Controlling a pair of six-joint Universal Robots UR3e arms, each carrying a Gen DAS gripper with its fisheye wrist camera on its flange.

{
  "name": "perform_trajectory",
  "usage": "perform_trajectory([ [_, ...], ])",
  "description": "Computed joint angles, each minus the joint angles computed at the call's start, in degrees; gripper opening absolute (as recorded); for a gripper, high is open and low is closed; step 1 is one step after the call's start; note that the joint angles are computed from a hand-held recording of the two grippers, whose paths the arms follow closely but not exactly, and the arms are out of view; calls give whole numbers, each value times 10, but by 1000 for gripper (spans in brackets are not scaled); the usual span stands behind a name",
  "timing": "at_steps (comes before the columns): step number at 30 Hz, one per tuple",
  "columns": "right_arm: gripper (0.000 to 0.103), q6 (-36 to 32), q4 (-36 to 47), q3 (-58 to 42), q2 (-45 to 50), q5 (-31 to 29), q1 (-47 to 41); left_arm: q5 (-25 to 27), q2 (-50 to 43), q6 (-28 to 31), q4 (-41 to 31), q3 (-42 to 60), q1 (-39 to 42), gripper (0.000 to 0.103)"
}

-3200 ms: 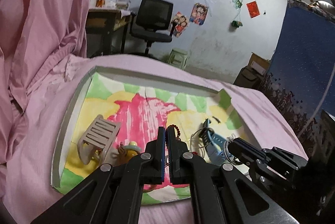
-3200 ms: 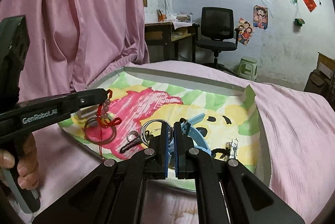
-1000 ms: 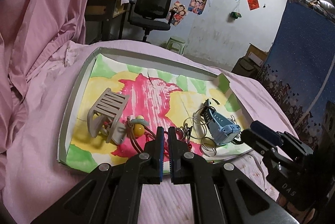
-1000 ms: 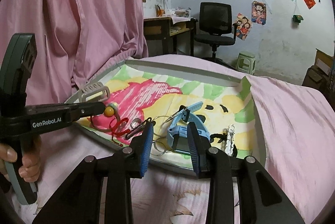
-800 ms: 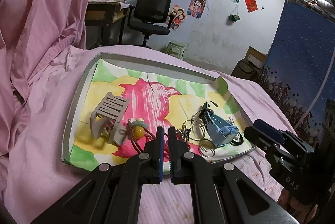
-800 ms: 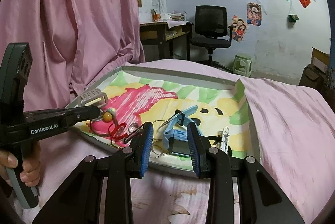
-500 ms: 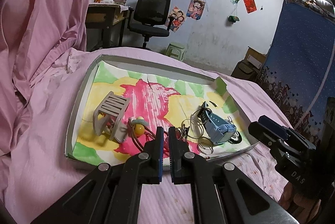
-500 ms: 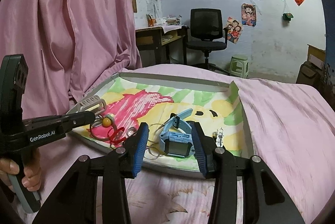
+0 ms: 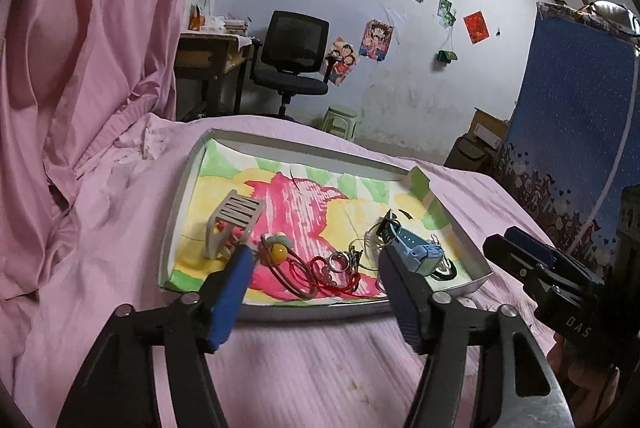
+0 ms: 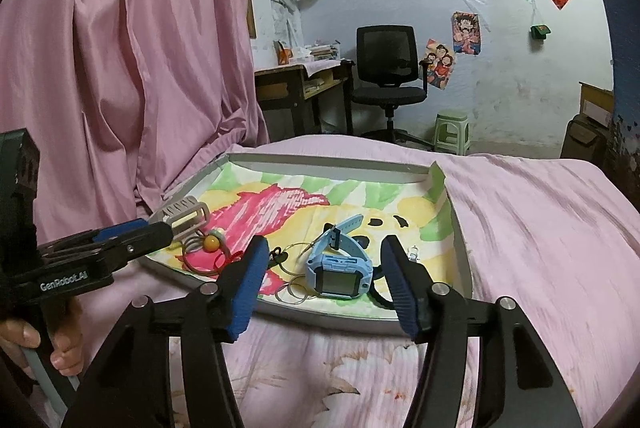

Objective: Organize jewelry
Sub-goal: 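Lift both open tools away from the tray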

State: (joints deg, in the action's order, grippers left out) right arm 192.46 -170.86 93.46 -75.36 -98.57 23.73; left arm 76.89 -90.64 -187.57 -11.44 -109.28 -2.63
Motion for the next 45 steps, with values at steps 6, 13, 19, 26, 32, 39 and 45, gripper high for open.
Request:
perform_trajectory([
  [6, 68, 11, -24, 29, -19, -11, 5, 18, 32, -3, 30, -39, -2, 85],
  [13, 86, 14, -46, 52, -41, -29, 20, 48, 70, -2, 48, -71, -18, 98],
  [19, 98, 15, -61, 74, -63, -44, 33, 69, 108, -4, 51, -96, -27, 102],
  [26, 101, 22, -76, 110, -92, -67, 51, 84, 160, -7, 49, -127, -33, 103],
  [32, 101, 29, -84, 138, -119, -93, 74, 99, 211, -7, 39, -158, -44, 103],
  [39, 101, 37, -87, 166, -151, -131, 107, 118, 267, -12, 24, -190, -61, 103],
  [45, 101, 47, -92, 189, -170, -167, 138, 141, 306, -14, 12, -211, -81, 103],
])
